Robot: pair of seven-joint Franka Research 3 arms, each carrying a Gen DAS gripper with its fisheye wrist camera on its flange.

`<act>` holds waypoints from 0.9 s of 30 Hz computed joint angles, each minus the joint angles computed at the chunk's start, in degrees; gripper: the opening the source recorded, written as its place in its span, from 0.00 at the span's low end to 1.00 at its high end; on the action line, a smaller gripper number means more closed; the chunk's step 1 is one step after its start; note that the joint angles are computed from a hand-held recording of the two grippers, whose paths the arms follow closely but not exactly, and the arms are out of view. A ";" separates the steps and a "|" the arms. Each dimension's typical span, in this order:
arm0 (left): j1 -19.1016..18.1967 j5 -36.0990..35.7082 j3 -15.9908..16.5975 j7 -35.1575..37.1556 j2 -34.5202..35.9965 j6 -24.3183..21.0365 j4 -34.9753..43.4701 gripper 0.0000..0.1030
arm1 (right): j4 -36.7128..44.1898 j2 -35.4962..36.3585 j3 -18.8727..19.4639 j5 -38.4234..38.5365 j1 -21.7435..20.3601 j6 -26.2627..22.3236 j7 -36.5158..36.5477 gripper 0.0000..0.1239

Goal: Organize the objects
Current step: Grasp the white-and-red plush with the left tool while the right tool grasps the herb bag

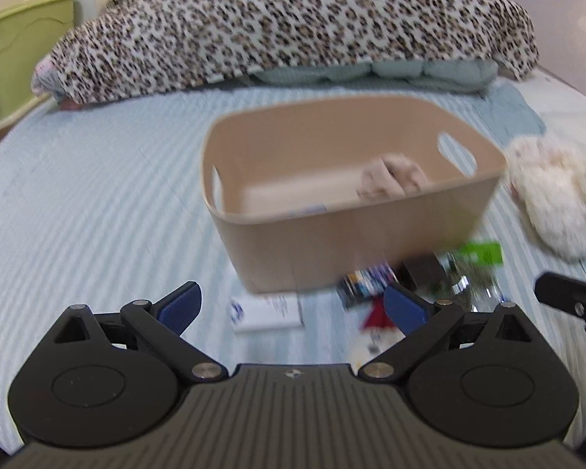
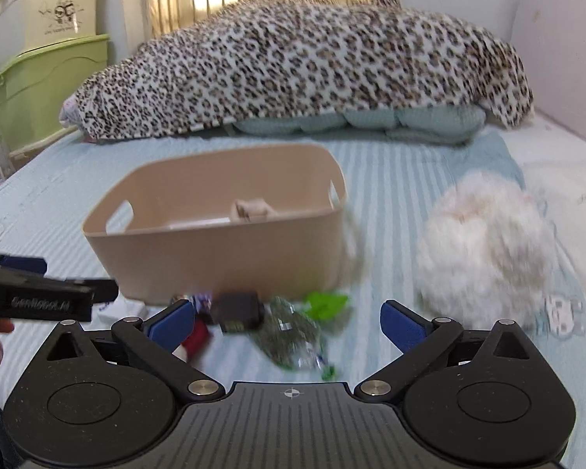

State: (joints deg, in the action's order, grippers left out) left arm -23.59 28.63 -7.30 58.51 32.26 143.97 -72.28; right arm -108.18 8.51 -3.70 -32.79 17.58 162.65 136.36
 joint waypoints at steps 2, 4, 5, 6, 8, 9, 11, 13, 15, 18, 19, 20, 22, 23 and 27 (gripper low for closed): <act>0.16 -0.48 -0.53 0.46 -0.72 0.04 -1.86 0.97 | -0.65 -0.08 -0.32 -1.14 0.21 -1.02 0.98 0.83; 0.20 -1.03 -1.02 1.16 -0.83 -0.73 -2.60 0.97 | -1.13 -0.18 -0.51 -3.16 0.50 -3.08 2.18 0.83; 0.30 -1.51 -1.32 1.48 -0.77 -1.08 -2.80 0.97 | -1.59 -0.27 -0.48 -3.96 0.46 -3.63 2.75 0.83; 0.47 -2.17 -1.71 2.05 -0.56 -1.47 -2.77 0.97 | -1.94 -0.19 -0.25 -3.68 0.10 -3.69 2.50 0.83; 0.71 -3.37 -2.42 3.57 -0.03 -2.00 -2.67 0.97 | -3.06 -0.15 0.24 -1.91 -0.69 -3.14 1.45 0.83; 0.49 -3.47 -2.45 4.09 0.35 -2.34 -2.41 0.97 | -3.43 -0.04 0.38 -1.07 -0.97 -2.96 0.88 0.83; 0.07 -3.43 -2.39 5.13 1.11 -2.56 -1.99 0.97 | -3.90 0.19 0.35 -0.72 -1.03 -3.00 0.45 0.83; -0.25 -3.43 -2.13 5.25 1.89 -1.96 -1.79 0.97 | -3.55 0.91 0.48 0.02 -1.08 -3.10 -1.01 0.83; -0.19 -4.23 -2.24 5.36 2.98 -1.84 -1.28 0.97 | -3.34 1.71 0.65 1.85 -1.34 -2.32 -3.44 0.83; -0.40 -5.68 -2.19 5.75 5.69 -4.00 1.89 0.97 | -2.41 3.24 0.45 4.63 -1.33 -1.50 -6.95 0.83; -0.66 -5.74 -1.88 5.45 6.37 -4.38 2.56 0.97 | -1.63 4.08 0.25 5.27 -1.16 -1.60 -8.05 0.83; -0.83 -5.68 -1.58 5.21 6.91 -4.46 3.06 0.97 | -0.82 4.95 -0.07 5.64 -0.89 -1.73 -8.99 0.83; -1.23 -5.14 -0.91 4.94 7.96 -4.45 4.11 0.97 | 1.06 6.89 -0.86 6.01 -0.16 -2.17 -10.70 0.83; -1.26 -5.06 -0.79 5.06 8.48 -4.43 4.67 0.97 | 2.05 7.86 -1.18 6.39 0.07 -2.34 -11.77 0.83; -1.43 -4.76 -0.29 5.57 10.40 -3.90 6.97 0.97 | 5.97 11.67 -2.78 7.51 1.37 -2.53 -14.88 0.83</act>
State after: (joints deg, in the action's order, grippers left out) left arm -25.02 23.88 -7.59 64.07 42.66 140.07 -65.31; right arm -102.21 20.18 -6.48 -25.28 18.95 160.12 121.48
